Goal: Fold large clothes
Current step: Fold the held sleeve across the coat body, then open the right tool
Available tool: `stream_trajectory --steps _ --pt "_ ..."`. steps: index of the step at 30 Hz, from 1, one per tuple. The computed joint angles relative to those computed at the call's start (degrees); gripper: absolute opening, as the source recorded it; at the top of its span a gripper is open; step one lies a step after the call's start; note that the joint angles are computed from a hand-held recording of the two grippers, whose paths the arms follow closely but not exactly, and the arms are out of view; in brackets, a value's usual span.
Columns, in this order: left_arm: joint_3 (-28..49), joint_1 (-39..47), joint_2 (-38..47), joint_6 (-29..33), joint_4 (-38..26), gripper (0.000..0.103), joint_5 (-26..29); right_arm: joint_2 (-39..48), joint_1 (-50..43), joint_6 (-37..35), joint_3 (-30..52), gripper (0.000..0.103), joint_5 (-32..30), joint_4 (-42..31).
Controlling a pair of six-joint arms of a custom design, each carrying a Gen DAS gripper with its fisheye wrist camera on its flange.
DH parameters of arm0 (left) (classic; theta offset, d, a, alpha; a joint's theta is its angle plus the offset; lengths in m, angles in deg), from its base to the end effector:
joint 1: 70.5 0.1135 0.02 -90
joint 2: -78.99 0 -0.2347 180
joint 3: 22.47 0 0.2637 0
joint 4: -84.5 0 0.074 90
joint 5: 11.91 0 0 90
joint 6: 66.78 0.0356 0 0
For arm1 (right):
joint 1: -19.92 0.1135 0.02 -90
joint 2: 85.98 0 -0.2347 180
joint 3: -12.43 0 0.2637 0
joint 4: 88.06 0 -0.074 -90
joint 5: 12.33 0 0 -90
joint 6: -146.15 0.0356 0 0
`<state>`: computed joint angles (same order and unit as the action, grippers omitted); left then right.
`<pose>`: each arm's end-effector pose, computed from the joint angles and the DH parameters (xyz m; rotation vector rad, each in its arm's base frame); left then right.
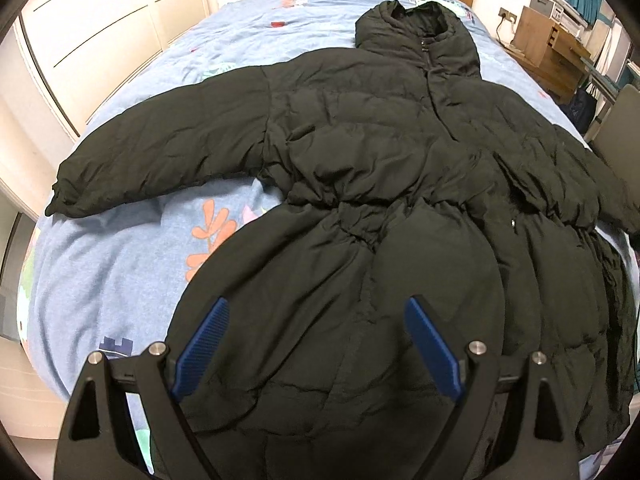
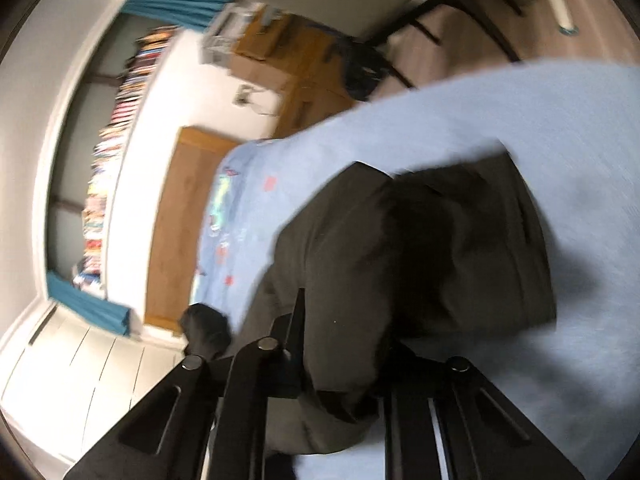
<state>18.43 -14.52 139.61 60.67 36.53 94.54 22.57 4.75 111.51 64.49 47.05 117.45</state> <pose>0.1170 0.1553 0.1290 -0.3543 2.6441 0.1185 0.3232 -0.0688 0.0623 0.9722 1.9536 0.9737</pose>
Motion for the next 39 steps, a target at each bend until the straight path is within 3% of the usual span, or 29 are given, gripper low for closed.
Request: stream_trajectory --steps 8,15,24,33,36,39 --pt "3.42 7.94 1.82 4.37 -3.39 0.090 5.83 -12.60 10.47 -2.97 5.00 0.013 1.32 -7.89" --pt "9.90 14.88 4.11 7.88 -7.92 0.090 12.68 -14.59 24.75 -9.30 18.03 0.013 6.02 -21.42" --pt "16.69 24.48 14.38 14.22 -9.53 0.090 16.48 2.18 44.65 -18.75 43.12 0.013 13.94 -38.25" --pt "23.91 30.27 25.51 16.48 -9.41 0.090 17.47 22.37 56.32 -21.65 64.79 0.018 22.94 -53.08" --pt "25.73 31.15 28.00 16.50 -9.47 0.090 17.10 28.22 58.70 -21.69 71.30 0.027 25.02 -58.77" --pt "27.37 32.26 29.03 16.99 -10.56 0.090 17.28 33.02 60.56 -21.64 76.54 0.044 26.59 -63.58"
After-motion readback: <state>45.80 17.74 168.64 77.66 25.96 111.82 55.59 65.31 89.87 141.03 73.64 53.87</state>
